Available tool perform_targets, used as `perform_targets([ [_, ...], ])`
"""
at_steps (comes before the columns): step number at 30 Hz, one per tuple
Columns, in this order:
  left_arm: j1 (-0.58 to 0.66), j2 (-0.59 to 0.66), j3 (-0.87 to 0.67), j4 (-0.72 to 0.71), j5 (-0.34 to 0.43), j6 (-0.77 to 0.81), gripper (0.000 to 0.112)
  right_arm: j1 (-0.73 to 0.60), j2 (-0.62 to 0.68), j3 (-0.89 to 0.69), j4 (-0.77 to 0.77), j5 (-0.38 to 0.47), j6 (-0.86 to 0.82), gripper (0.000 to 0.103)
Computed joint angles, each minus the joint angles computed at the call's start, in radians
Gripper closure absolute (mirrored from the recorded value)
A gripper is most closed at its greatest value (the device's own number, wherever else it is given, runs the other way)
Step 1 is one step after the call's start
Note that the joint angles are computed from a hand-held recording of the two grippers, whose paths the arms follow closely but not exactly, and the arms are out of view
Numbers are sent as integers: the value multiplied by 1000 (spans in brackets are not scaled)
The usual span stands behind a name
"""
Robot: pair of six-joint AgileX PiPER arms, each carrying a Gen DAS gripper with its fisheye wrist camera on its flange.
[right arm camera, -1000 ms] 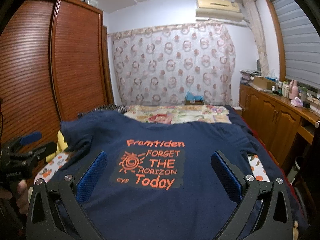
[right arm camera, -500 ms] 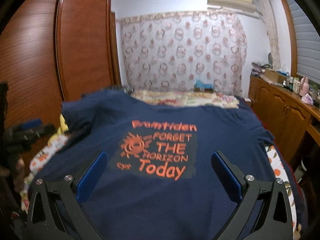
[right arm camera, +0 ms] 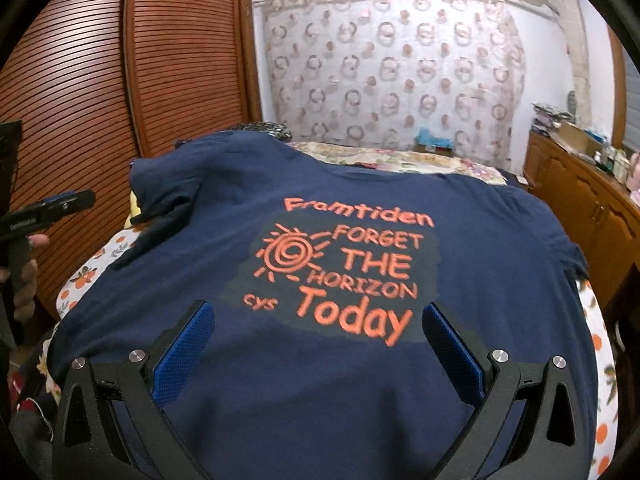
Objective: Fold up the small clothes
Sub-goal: 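Reach the left gripper to the patterned cloth and grasp its edge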
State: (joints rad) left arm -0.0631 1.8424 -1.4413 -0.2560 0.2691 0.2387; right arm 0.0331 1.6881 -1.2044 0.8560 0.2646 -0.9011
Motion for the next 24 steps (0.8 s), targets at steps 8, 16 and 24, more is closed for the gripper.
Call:
perform_targets([
  [8,93,134,-242,-92,125,96,9,0,151,-274,-135,137,86,1],
  [16,143,321,-554,-61,314,14,31,2,311,-550,-210,280,172,1],
  [24,170,569,-1024,-75,577,-52,68,-4,573,-995,-330,520,347,1],
])
